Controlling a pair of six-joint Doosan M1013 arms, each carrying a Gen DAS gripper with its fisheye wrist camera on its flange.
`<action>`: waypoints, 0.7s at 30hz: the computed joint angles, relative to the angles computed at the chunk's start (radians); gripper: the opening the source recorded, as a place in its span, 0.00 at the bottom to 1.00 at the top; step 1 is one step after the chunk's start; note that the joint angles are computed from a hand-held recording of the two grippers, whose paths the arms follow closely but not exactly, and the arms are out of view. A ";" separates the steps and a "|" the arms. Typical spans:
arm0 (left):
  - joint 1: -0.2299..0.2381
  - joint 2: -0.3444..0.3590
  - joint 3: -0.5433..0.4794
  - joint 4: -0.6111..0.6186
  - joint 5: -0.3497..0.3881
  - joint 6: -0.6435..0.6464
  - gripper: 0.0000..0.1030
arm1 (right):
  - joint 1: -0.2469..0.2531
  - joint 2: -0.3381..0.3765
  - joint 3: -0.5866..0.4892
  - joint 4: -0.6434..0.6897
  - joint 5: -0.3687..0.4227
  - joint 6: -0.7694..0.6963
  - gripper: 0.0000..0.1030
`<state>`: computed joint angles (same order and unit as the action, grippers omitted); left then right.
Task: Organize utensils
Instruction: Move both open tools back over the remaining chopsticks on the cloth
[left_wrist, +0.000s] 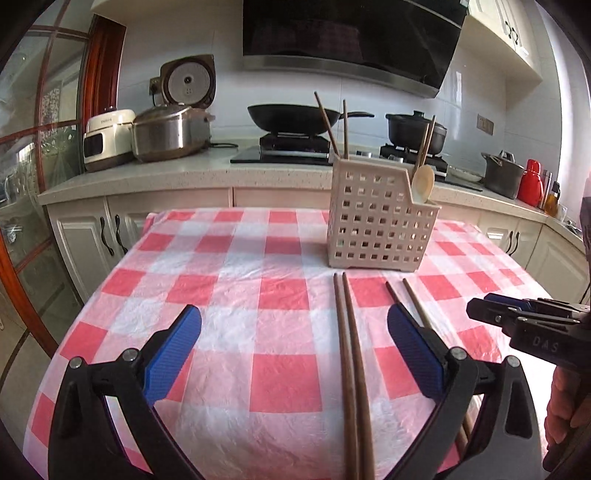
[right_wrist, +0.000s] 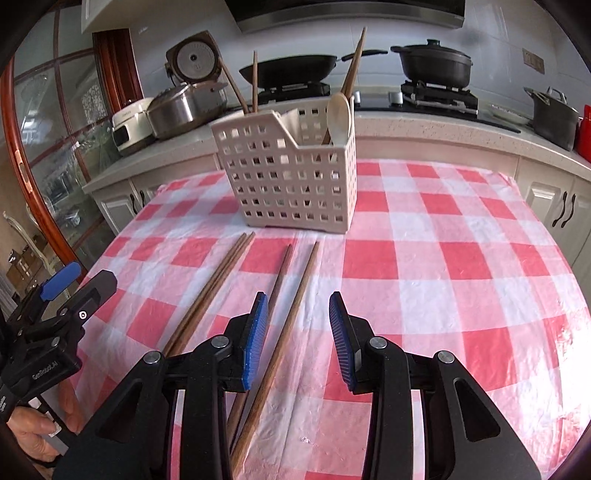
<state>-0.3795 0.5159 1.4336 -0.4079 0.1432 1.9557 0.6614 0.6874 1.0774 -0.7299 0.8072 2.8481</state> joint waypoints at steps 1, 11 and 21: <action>0.001 0.003 -0.005 0.027 0.010 -0.028 0.95 | -0.003 0.006 -0.008 0.013 0.006 -0.009 0.34; 0.009 0.030 -0.048 0.158 0.073 -0.117 0.95 | -0.035 0.102 -0.154 0.151 0.105 -0.139 0.32; 0.021 0.064 -0.108 0.125 0.177 -0.088 0.95 | -0.047 0.182 -0.295 0.178 0.239 -0.244 0.27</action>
<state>-0.3590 0.5800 1.3253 -0.2830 0.3203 1.8675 0.6143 0.8689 0.7823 -0.5520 1.0462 2.6037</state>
